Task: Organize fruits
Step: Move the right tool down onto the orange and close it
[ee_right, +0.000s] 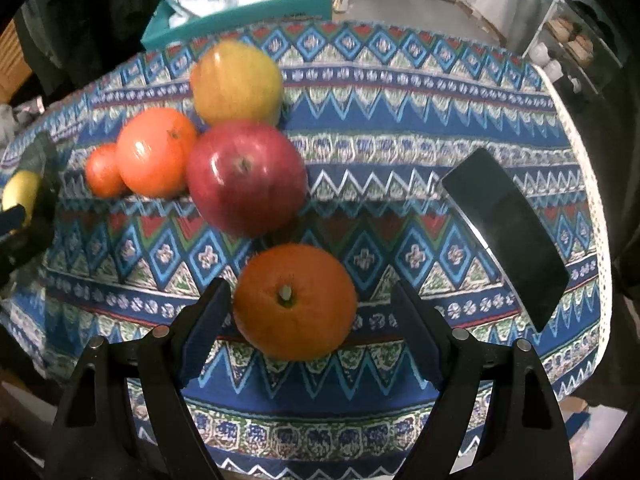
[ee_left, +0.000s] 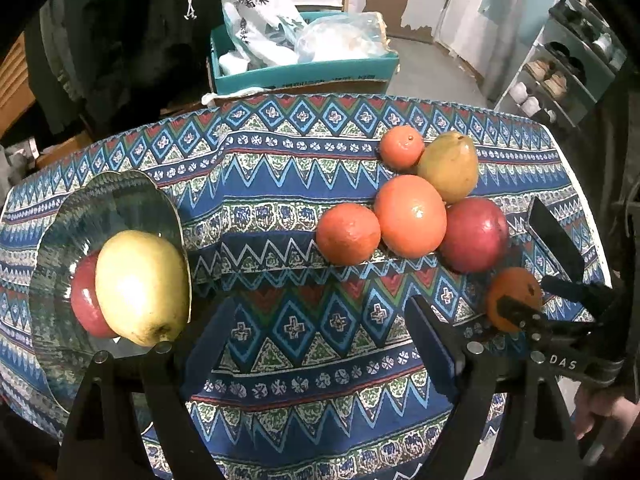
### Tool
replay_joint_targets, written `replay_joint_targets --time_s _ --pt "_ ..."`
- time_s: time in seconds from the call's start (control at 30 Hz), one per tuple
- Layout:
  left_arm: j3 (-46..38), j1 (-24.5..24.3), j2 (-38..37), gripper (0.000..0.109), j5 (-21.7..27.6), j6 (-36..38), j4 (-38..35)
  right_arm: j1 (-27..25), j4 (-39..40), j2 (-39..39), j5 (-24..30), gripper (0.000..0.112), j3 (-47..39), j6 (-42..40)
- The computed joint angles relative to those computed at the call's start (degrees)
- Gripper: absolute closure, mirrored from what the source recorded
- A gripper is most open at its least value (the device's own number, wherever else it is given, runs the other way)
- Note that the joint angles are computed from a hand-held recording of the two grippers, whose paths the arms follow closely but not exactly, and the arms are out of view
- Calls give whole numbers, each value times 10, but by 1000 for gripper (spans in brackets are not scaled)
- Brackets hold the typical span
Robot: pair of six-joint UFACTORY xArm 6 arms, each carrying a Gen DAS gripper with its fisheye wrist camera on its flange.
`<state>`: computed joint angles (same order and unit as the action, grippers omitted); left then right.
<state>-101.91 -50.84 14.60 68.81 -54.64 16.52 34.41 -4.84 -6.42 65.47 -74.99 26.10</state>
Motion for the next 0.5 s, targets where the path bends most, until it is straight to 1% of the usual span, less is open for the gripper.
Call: replay_joint_targets --time_s 0.2,0.27,0.37,0.5 --pt "11 8 0 21 -18 1 -9 -8 27 -4 -7 30 14 -6" --pt "10 11 5 21 -22 3 -13 -9 40 -4 -5 37 18 -12" --pt "1 14 15 21 -23 9 -15 -1 35 -3 -11 43 24 -13" --pt "-12 18 30 21 -28 18 -17 2 35 -5 -14 44 26 -12"
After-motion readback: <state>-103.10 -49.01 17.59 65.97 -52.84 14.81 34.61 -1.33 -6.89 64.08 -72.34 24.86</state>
